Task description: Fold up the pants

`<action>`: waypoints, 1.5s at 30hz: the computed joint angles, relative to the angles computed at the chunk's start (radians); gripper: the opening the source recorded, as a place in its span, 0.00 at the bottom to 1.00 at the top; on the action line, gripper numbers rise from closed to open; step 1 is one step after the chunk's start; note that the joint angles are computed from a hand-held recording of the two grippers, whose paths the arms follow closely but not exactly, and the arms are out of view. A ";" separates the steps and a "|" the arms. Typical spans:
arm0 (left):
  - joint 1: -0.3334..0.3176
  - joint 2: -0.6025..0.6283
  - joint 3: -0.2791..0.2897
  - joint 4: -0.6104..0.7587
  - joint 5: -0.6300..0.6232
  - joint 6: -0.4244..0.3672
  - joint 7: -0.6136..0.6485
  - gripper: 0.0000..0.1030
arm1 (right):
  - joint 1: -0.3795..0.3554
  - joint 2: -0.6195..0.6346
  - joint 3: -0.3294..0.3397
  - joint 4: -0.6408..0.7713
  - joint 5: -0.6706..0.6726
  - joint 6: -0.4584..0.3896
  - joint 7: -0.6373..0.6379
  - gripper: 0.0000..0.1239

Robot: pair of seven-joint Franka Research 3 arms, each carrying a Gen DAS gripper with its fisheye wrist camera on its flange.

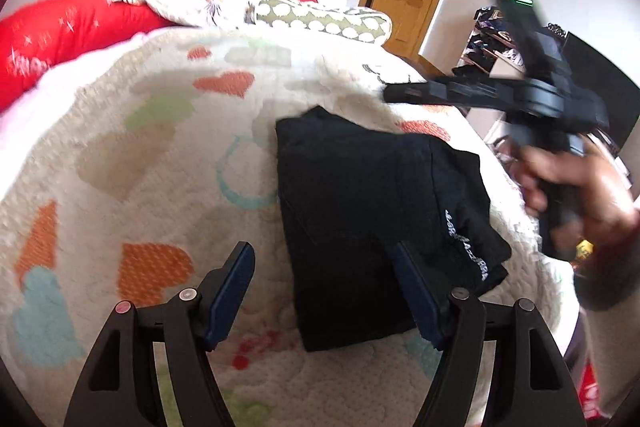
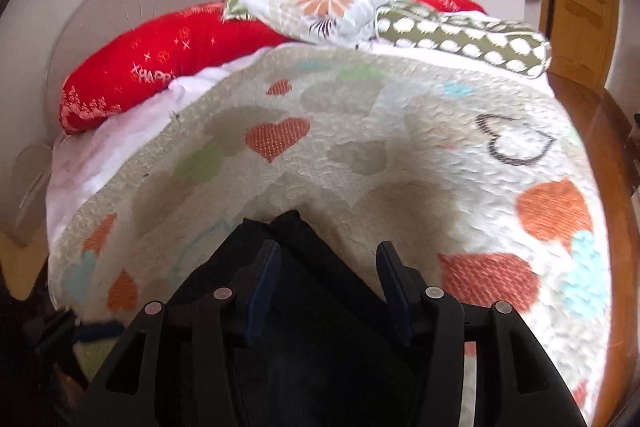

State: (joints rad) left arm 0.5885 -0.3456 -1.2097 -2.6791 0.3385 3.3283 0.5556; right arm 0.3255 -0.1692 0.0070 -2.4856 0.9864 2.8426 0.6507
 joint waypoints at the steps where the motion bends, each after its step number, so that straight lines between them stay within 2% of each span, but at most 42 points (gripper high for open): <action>1: 0.006 -0.010 -0.009 0.004 -0.003 -0.009 -0.003 0.69 | 0.002 -0.037 -0.003 -0.029 0.012 0.000 -0.015 0.46; 4: 0.022 0.006 -0.032 0.010 0.004 -0.015 -0.023 0.69 | 0.007 -0.113 0.004 -0.110 -0.016 0.016 0.014 0.46; 6: 0.046 0.021 -0.060 0.020 0.013 -0.019 -0.026 0.69 | 0.017 -0.114 0.026 -0.152 -0.057 0.081 0.050 0.46; 8: 0.058 0.023 -0.077 0.032 0.023 -0.043 -0.037 0.69 | -0.057 -0.094 0.108 -0.195 -0.255 0.135 0.223 0.47; 9: 0.066 0.025 -0.084 0.039 0.032 -0.052 -0.043 0.69 | -0.064 -0.085 0.124 -0.217 -0.305 0.173 0.260 0.48; 10: 0.049 0.024 -0.071 0.044 0.039 -0.074 -0.051 0.69 | -0.037 -0.089 0.114 -0.240 -0.284 0.221 0.242 0.49; 11: 0.019 0.027 -0.043 0.046 0.050 -0.091 -0.058 0.69 | -0.001 -0.107 0.078 -0.259 -0.270 0.235 0.227 0.50; 14: -0.021 0.021 -0.002 0.057 0.082 -0.119 -0.084 0.69 | 0.024 -0.161 0.017 -0.278 -0.284 0.173 0.266 0.50; 16: -0.071 0.005 0.040 0.056 0.099 -0.143 -0.102 0.69 | 0.034 -0.203 -0.013 -0.292 -0.293 0.146 0.296 0.50; 19: -0.108 -0.011 0.073 0.062 0.128 -0.168 -0.130 0.69 | 0.103 -0.283 -0.098 -0.318 -0.244 0.114 0.257 0.53; 21: -0.121 -0.021 0.088 0.059 0.150 -0.166 -0.150 0.69 | 0.134 -0.327 -0.127 -0.338 -0.206 0.101 0.237 0.54; 27: -0.156 -0.025 0.132 0.056 0.208 -0.184 -0.215 0.70 | 0.143 -0.354 -0.106 -0.383 -0.206 0.079 0.243 0.55; 29: -0.173 -0.022 0.152 0.055 0.227 -0.190 -0.235 0.70 | 0.118 -0.337 -0.077 -0.396 -0.231 0.081 0.274 0.55; 31: -0.188 -0.022 0.170 0.055 0.247 -0.197 -0.252 0.70 | 0.147 -0.345 -0.102 -0.421 -0.212 0.117 0.253 0.56; 32: -0.193 -0.020 0.178 0.056 0.259 -0.200 -0.259 0.70 | 0.139 -0.353 -0.102 -0.429 -0.218 0.116 0.261 0.57; 34: -0.205 -0.017 0.193 0.058 0.281 -0.209 -0.275 0.70 | 0.103 -0.363 -0.098 -0.430 -0.249 0.068 0.295 0.58; 37: -0.213 -0.010 0.208 0.065 0.319 -0.219 -0.297 0.70 | 0.116 -0.397 -0.158 -0.430 -0.203 0.020 0.268 0.58; 41: -0.217 -0.001 0.223 0.079 0.368 -0.238 -0.334 0.70 | 0.083 -0.435 -0.135 -0.446 -0.205 0.037 0.274 0.59; 45: -0.209 0.009 0.228 0.091 0.420 -0.248 -0.383 0.70 | 0.117 -0.440 -0.190 -0.438 -0.147 0.054 0.240 0.60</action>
